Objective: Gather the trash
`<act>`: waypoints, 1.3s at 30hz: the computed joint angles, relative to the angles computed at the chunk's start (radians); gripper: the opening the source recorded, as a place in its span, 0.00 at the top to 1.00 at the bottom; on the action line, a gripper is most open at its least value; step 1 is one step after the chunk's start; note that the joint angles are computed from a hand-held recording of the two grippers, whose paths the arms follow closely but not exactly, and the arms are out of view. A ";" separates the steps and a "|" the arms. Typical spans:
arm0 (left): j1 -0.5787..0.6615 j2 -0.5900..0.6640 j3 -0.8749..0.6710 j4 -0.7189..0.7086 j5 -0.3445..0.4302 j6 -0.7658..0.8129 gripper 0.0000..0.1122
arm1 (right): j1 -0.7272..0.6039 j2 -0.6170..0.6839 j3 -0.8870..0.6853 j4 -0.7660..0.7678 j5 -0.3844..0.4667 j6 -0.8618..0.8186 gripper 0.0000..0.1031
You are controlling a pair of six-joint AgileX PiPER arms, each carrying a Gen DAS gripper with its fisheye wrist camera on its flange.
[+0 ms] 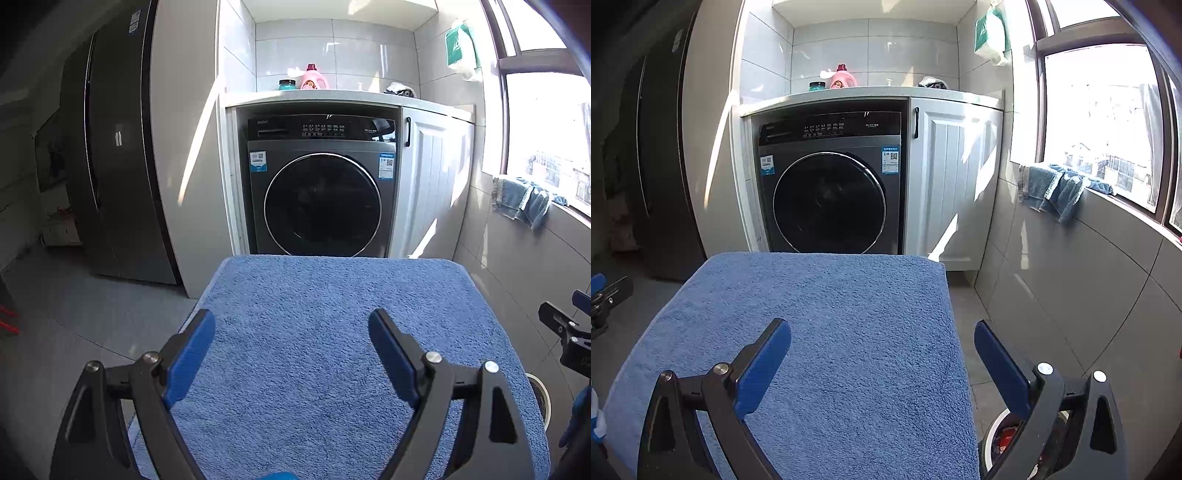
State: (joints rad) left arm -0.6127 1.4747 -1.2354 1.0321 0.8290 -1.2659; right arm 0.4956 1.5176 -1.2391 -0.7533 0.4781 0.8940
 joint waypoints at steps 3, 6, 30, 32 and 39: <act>-0.004 -0.004 0.004 0.006 0.003 -0.006 0.25 | -0.003 -0.007 0.007 -0.003 -0.005 0.007 0.03; -0.009 -0.005 0.004 0.010 0.007 -0.006 0.25 | -0.008 -0.015 0.017 -0.015 -0.010 0.018 0.03; -0.036 0.005 -0.010 0.026 0.032 -0.008 0.25 | 0.002 -0.030 0.030 -0.101 0.019 0.093 0.03; -0.036 0.005 -0.010 0.027 0.031 -0.008 0.25 | 0.002 -0.030 0.031 -0.104 0.019 0.096 0.03; -0.033 0.003 -0.006 0.028 0.028 -0.010 0.25 | 0.002 -0.032 0.034 -0.103 0.018 0.093 0.03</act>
State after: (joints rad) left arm -0.6459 1.4777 -1.2416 1.0606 0.8572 -1.2754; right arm 0.4975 1.4856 -1.2051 -0.8563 0.4960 0.9867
